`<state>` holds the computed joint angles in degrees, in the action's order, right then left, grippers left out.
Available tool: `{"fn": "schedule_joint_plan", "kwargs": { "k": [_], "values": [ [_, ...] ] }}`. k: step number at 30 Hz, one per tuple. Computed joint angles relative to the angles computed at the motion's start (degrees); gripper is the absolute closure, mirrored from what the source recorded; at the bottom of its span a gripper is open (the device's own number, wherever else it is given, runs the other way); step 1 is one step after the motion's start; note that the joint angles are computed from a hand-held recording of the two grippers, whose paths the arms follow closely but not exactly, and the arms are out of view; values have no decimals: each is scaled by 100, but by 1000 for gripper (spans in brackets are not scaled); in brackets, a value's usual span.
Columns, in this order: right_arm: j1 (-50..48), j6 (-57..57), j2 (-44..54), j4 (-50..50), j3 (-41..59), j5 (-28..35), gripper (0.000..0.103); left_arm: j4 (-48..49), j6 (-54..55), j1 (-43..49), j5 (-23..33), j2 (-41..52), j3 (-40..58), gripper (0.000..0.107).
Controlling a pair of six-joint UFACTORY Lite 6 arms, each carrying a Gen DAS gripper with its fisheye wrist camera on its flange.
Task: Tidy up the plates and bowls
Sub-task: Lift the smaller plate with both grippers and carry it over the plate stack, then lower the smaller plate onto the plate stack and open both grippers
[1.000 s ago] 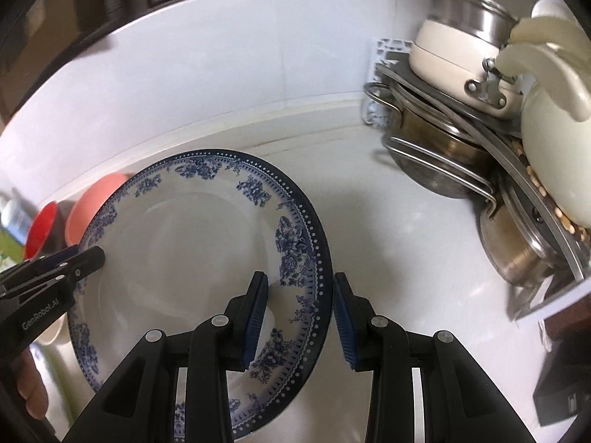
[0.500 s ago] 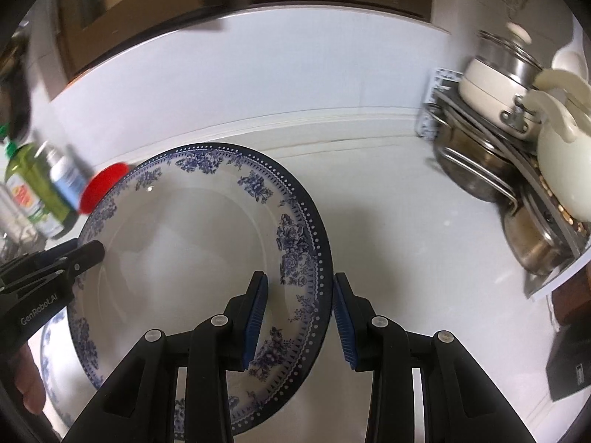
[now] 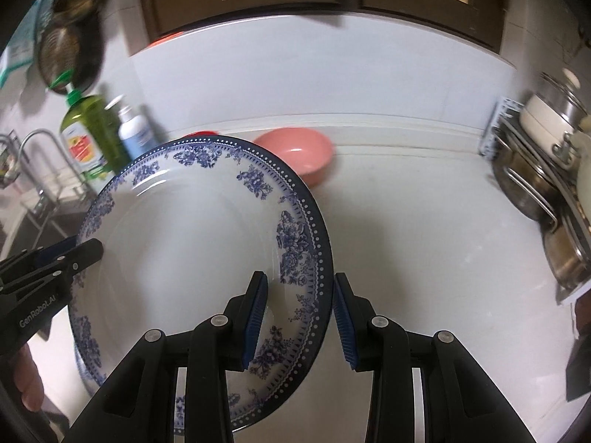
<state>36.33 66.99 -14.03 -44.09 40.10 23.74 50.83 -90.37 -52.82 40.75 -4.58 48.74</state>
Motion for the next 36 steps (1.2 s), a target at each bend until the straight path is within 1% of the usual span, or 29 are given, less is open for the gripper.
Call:
{"fn": "schedule_joint_plan", "kwargs": {
  "k": [4, 7, 12, 17, 24, 32, 36],
  "values": [
    [701, 675, 234, -301, 179, 263, 66, -188, 89, 113, 87, -714, -658, 73],
    [1077, 921, 478, -347, 346, 357, 66, -300, 145, 123, 227, -1183, -1069, 73],
    [1507, 1104, 925, -328, 607, 321, 66, -582, 208, 174, 389, -1837, -1671, 73],
    [1756, 1076, 1387, -225, 879, 270, 66, -886, 312, 307, 332, -2249, -2197, 73],
    [1876, 758, 2136, 103, 1272, 76, 66, -1091, 410, 708, -136, -2205, -2609, 73],
    [1798, 274, 2698, 590, 1500, -77, 66, -1134, 518, 1223, -940, -1607, -2758, 72],
    [1752, 29, 2934, 861, 1575, -122, 66, -1014, 376, 1309, -1162, -1303, -2757, 72]
  ]
}}
